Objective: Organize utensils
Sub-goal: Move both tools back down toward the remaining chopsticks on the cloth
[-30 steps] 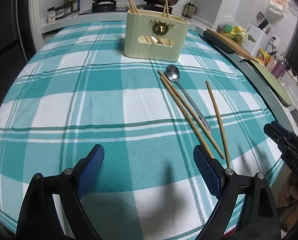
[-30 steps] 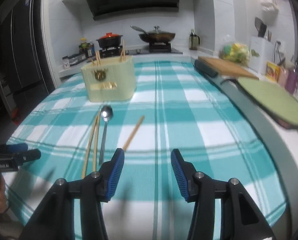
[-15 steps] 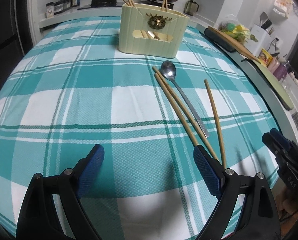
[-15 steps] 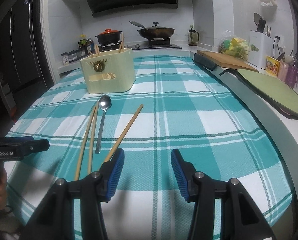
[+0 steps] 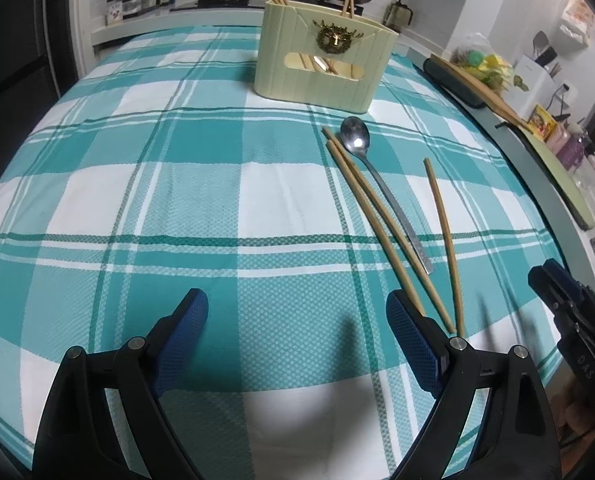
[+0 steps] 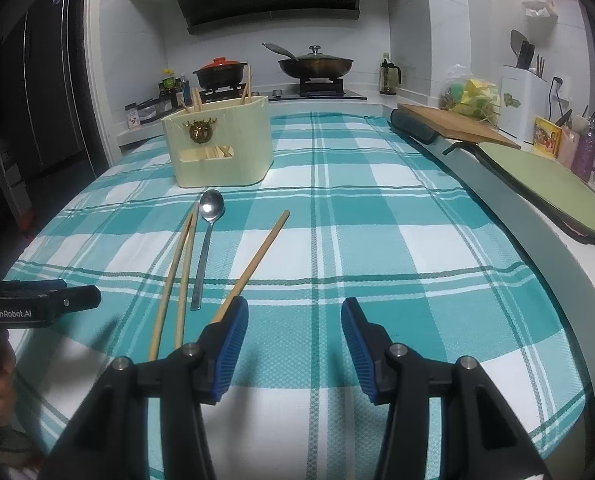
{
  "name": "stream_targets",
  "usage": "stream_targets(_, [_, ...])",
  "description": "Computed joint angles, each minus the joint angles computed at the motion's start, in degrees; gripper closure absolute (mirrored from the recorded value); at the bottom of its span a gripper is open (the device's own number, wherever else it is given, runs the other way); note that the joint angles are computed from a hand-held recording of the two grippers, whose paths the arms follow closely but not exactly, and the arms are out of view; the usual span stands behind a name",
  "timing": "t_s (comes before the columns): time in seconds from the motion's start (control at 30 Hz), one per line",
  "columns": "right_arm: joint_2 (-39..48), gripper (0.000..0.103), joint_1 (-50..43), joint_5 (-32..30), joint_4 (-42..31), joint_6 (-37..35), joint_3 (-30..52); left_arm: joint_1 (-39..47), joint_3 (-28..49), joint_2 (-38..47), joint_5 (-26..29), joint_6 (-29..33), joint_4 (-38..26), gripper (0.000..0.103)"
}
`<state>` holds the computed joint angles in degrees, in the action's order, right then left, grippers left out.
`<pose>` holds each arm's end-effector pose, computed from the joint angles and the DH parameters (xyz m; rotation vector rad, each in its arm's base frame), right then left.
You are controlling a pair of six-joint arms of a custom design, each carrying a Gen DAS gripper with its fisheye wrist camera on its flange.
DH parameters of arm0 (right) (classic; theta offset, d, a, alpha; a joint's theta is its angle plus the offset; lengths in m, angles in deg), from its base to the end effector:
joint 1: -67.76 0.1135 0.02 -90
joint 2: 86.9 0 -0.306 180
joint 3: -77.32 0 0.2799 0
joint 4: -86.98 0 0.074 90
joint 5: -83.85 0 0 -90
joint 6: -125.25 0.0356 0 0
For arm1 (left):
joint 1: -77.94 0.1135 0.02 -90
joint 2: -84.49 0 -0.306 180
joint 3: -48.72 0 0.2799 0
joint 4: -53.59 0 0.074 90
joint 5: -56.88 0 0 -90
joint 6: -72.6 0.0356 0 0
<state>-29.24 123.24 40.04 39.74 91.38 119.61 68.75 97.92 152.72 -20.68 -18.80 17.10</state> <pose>0.1184 0.1268 0.2103 0.2435 2.2208 -0.0847 0.2285 -0.0447 0.2168 0.2583 2.5291 -0.3485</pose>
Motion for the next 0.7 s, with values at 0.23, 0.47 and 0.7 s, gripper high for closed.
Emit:
stream_targets(0.23, [0.70,0.054,0.59,0.44,0.25,-0.04,0.39,-0.28,-0.48,0.12,-0.31,-0.32,0.38,0.011])
stream_targets(0.47, [0.01,0.054,0.50,0.68,-0.19,0.94,-0.03,-0.55,-0.79,1.00,-0.70,-0.82,0.97,0.011])
stream_targets(0.7, [-0.89,0.054,0.00,0.98,-0.71,0.88,0.09,3.09,2.31,5.35,3.73,-3.39,2.64,0.011])
